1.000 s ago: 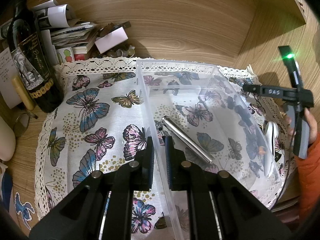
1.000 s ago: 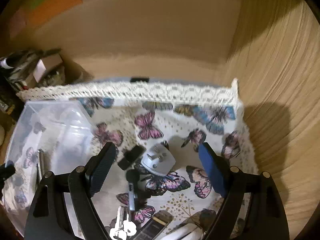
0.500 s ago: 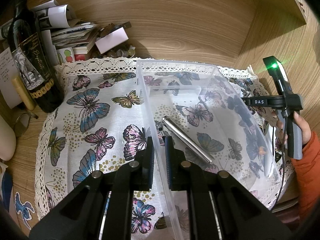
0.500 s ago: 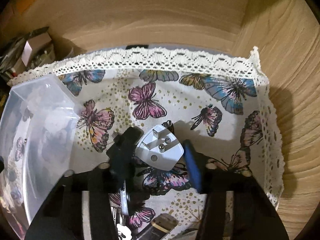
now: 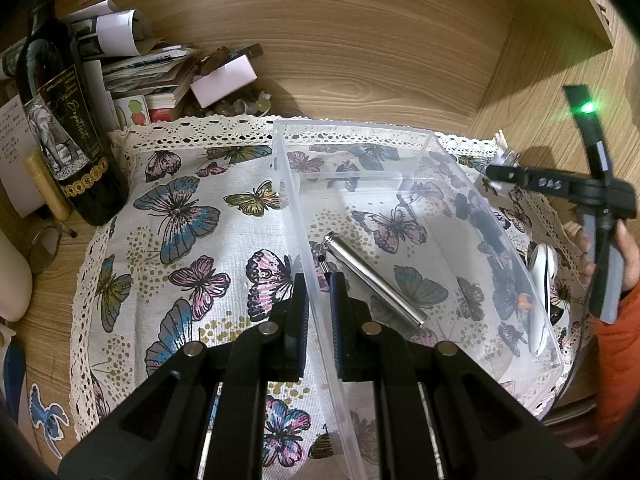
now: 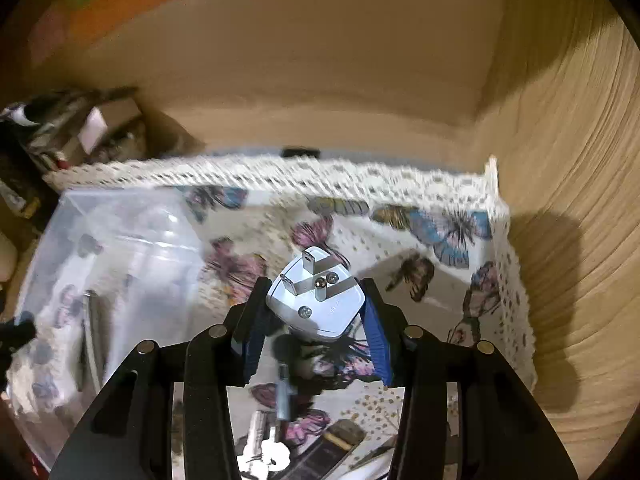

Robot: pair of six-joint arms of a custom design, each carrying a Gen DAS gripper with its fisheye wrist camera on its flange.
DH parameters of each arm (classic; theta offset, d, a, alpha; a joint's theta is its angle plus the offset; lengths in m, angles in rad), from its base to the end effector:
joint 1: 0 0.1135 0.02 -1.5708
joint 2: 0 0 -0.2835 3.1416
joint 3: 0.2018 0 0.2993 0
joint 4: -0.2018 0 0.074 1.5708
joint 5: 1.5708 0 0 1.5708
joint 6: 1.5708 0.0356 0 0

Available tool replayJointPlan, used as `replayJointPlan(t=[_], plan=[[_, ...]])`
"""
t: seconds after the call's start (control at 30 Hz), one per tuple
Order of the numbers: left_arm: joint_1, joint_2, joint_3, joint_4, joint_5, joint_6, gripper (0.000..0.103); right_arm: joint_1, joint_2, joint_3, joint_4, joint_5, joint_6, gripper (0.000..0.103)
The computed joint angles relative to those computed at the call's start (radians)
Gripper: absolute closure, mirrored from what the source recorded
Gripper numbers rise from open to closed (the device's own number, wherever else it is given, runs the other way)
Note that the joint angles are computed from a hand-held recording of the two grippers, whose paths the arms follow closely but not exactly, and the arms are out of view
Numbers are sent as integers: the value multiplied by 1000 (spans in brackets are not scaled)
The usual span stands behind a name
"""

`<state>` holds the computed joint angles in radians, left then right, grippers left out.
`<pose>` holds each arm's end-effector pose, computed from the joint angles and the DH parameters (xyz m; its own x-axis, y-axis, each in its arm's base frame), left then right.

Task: Organize rigid objects
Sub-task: 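Move the right gripper to the white plug adapter and grasp it, then lower the white plug adapter into the clear box and release it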

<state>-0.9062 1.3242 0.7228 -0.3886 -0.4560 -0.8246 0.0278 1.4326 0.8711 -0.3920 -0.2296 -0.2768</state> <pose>0.1879 -0.2144 0.1834 -0.7595 -0.0995 -0.6428 0.0000 0.9882 -0.1530 0.3236 0.0171 0.2003 -0.7407 -0.2868 -0.6075 -0.3755 0.9266 0.0203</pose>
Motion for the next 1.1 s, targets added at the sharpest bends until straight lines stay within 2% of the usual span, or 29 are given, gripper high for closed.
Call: replayJointPlan(t=[0.13, 0.17, 0.37, 0.6, 0.87, 1.1], plan=[[1, 1, 1, 0, 1, 1, 93, 10, -111, -29, -30, -35, -9, 62], [2, 2, 2, 0, 1, 2, 93, 33, -91, -2, -20, -30, 5, 62], [2, 3, 3, 0, 1, 1, 93, 101, -189, -24, -27, -52, 14, 62], [2, 2, 2, 1, 2, 2, 93, 184, -232, -54, -1, -52, 10, 62], [1, 12, 17, -6, 3, 7, 93, 286, -192, -67, -3, -37, 30, 62], [0, 17, 25, -10, 4, 7, 93, 356, -109, -47, -20, 22, 23, 62]])
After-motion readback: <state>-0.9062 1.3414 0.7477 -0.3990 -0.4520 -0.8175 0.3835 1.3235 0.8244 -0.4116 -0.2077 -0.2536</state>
